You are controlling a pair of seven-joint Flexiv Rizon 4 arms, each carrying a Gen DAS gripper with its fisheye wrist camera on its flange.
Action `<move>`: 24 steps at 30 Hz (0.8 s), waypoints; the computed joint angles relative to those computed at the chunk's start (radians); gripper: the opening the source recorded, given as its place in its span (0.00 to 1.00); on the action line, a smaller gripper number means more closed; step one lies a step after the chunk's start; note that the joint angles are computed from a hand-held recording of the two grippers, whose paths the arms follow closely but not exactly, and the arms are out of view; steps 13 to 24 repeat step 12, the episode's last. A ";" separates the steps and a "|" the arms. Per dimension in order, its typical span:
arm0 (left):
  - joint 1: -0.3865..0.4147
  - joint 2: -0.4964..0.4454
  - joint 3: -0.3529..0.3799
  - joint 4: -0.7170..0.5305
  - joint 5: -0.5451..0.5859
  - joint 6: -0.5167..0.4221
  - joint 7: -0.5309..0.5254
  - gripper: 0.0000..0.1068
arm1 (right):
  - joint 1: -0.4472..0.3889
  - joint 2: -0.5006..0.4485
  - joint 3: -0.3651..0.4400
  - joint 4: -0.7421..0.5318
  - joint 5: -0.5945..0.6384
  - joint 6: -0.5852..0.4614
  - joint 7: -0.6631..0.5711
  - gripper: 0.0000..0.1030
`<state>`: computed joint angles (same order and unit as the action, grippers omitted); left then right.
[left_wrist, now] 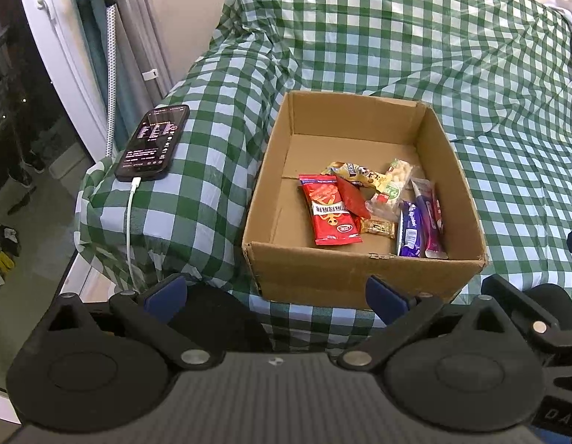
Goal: Organize snacks
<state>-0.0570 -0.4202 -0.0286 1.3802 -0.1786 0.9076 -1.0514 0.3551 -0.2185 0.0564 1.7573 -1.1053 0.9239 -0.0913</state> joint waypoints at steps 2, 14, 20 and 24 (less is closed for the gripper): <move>0.000 0.001 0.000 0.001 0.000 0.001 -0.001 0.96 | 0.000 0.000 0.000 0.000 0.000 0.000 0.000 0.99; 0.001 0.001 0.001 0.008 0.006 0.025 0.001 0.96 | -0.001 0.000 0.000 0.000 0.002 0.002 -0.001 0.99; 0.001 0.001 0.001 0.008 0.006 0.025 0.001 0.96 | -0.001 0.000 0.000 0.000 0.002 0.002 -0.001 0.99; 0.001 0.001 0.001 0.008 0.006 0.025 0.001 0.96 | -0.001 0.000 0.000 0.000 0.002 0.002 -0.001 0.99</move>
